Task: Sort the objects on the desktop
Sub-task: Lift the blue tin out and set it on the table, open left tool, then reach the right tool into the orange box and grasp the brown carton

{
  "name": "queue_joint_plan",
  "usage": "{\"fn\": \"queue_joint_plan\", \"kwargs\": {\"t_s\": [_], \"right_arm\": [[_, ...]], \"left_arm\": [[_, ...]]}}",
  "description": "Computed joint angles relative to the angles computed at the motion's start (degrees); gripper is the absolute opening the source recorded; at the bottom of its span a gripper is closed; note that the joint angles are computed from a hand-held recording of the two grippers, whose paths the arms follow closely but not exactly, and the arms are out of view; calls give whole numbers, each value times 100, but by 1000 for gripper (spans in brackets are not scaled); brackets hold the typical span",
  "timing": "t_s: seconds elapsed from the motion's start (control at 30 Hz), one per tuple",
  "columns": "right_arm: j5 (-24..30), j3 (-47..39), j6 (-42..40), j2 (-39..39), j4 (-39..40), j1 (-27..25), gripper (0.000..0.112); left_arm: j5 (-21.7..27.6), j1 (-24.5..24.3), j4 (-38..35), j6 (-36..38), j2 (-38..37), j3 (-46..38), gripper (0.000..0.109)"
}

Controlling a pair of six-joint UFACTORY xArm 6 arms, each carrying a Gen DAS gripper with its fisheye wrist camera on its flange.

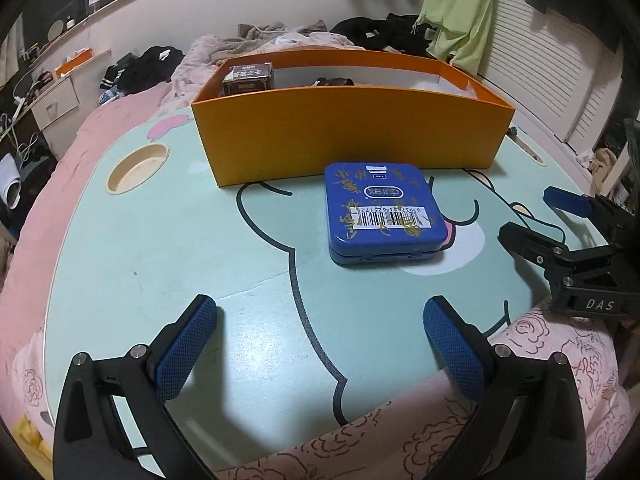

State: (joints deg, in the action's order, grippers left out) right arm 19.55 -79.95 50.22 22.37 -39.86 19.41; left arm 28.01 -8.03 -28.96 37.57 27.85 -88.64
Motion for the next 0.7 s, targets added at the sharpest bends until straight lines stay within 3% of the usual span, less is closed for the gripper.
{"fn": "queue_joint_plan", "kwargs": {"t_s": [0.53, 0.6, 0.7], "right_arm": [[23, -14, -48, -4, 43, 0, 103], [53, -148, -151, 63, 160, 36, 100], [-460, -229, -166, -15, 429, 68, 89]], "left_arm": [[-23, 15, -50, 58, -156, 178, 103], [-18, 15, -52, 54, -156, 175, 103], [-73, -2, -48, 21, -184, 223, 103]]}}
